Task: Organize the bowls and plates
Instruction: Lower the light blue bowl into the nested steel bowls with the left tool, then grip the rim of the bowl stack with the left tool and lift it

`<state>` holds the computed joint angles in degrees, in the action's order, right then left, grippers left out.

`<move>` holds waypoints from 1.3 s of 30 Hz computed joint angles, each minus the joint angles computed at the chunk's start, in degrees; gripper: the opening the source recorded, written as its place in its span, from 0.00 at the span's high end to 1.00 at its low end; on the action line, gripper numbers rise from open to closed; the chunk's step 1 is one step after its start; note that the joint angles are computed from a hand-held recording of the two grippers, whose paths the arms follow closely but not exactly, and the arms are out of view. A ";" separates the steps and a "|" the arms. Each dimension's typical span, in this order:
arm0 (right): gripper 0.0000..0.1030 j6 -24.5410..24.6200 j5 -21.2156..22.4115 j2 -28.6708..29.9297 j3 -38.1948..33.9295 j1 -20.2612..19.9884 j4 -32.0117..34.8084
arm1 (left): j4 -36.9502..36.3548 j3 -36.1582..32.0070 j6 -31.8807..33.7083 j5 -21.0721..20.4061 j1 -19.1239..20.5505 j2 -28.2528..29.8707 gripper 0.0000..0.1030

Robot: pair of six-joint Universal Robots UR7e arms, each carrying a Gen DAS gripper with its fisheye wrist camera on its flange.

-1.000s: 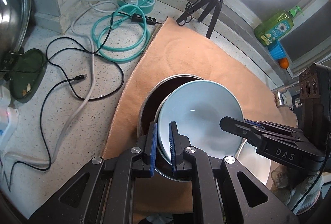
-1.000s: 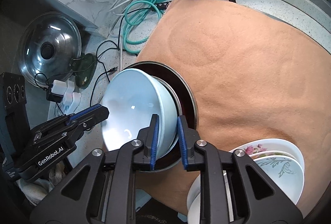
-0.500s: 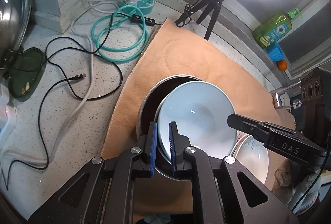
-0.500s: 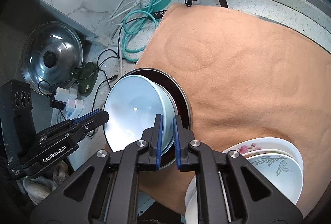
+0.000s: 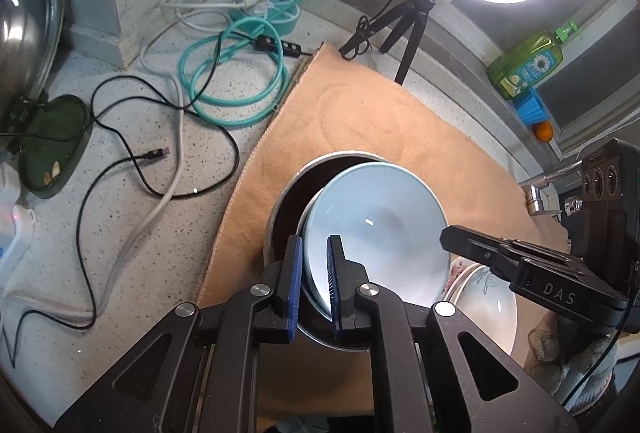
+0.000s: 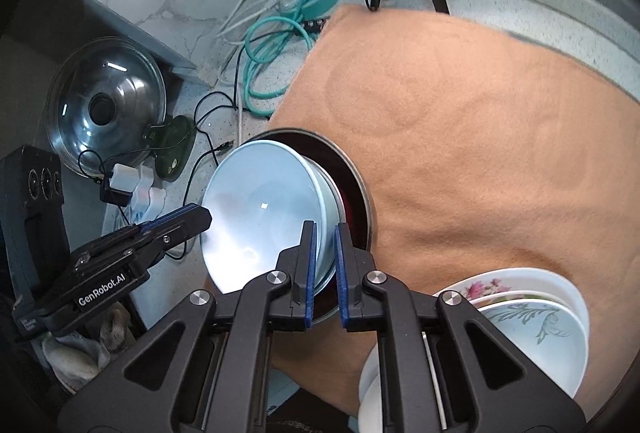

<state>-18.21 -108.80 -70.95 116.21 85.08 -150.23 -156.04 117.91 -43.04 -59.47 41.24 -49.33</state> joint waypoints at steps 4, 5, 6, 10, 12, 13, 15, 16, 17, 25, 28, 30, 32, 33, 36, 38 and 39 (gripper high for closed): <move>0.82 -2.06 2.04 -2.32 1.07 -0.34 -1.79 | -2.63 2.41 0.24 2.09 -1.37 -1.89 0.88; 0.79 -2.35 2.63 -3.20 1.60 -0.69 -2.74 | -3.41 3.09 0.06 2.43 -1.58 -2.36 0.88; 0.79 -2.34 3.05 -3.77 1.93 -1.01 -3.40 | -4.34 3.91 -0.23 2.82 -1.77 -2.95 0.88; 0.78 -1.12 4.27 -5.01 2.12 -2.89 -3.35 | -6.01 5.76 -1.46 3.93 -1.38 -3.94 0.88; 0.78 -0.44 4.38 -4.78 1.71 -3.83 -2.55 | -6.47 5.70 -2.08 2.36 0.00 -3.62 0.88; 0.78 0.19 4.85 -4.60 1.46 -4.39 -1.80 | -6.65 5.72 -2.26 1.89 0.34 -3.46 0.88; 0.78 0.75 5.66 -4.19 1.35 -5.11 -0.95 | -7.29 5.75 -2.39 0.57 0.87 -2.95 0.88; 0.78 0.83 5.70 -3.75 1.17 -5.31 -0.69 | -7.54 5.69 -2.36 0.05 1.10 -2.69 0.88; 0.78 0.87 5.71 -3.47 1.18 -5.39 -0.63 | -7.61 5.60 -2.38 -0.12 1.22 -2.42 0.88; 0.78 1.79 6.19 -2.01 1.24 -5.73 -0.80 | -8.01 5.01 -2.37 -1.97 2.11 -1.22 0.88; 0.78 2.28 6.41 -1.75 1.20 -5.97 -0.66 | -8.37 5.24 -2.72 -2.22 2.39 -1.28 0.88; 0.78 2.59 6.48 -1.59 1.14 -6.16 -0.42 | -8.22 5.21 -2.71 -2.25 2.50 -1.28 0.88; 0.78 2.67 6.28 -1.33 1.01 -6.13 -0.37 | -7.87 5.04 -2.54 -2.37 2.62 -1.17 0.88; 0.78 2.67 6.06 -1.12 0.96 -6.03 -0.48 | -7.71 4.93 -2.54 -2.49 2.70 -1.08 0.88; 0.78 2.69 5.39 -0.61 0.80 -5.83 -0.67 | -6.98 4.41 -2.33 -2.70 3.00 -0.66 0.88; 0.78 3.01 4.74 -0.19 0.70 -5.71 -0.90 | -6.74 4.10 -2.07 -2.77 3.17 -0.35 0.88; 0.78 3.29 4.66 -0.02 0.65 -5.76 -0.81 | -6.70 4.00 -2.02 -2.88 3.26 -0.22 0.88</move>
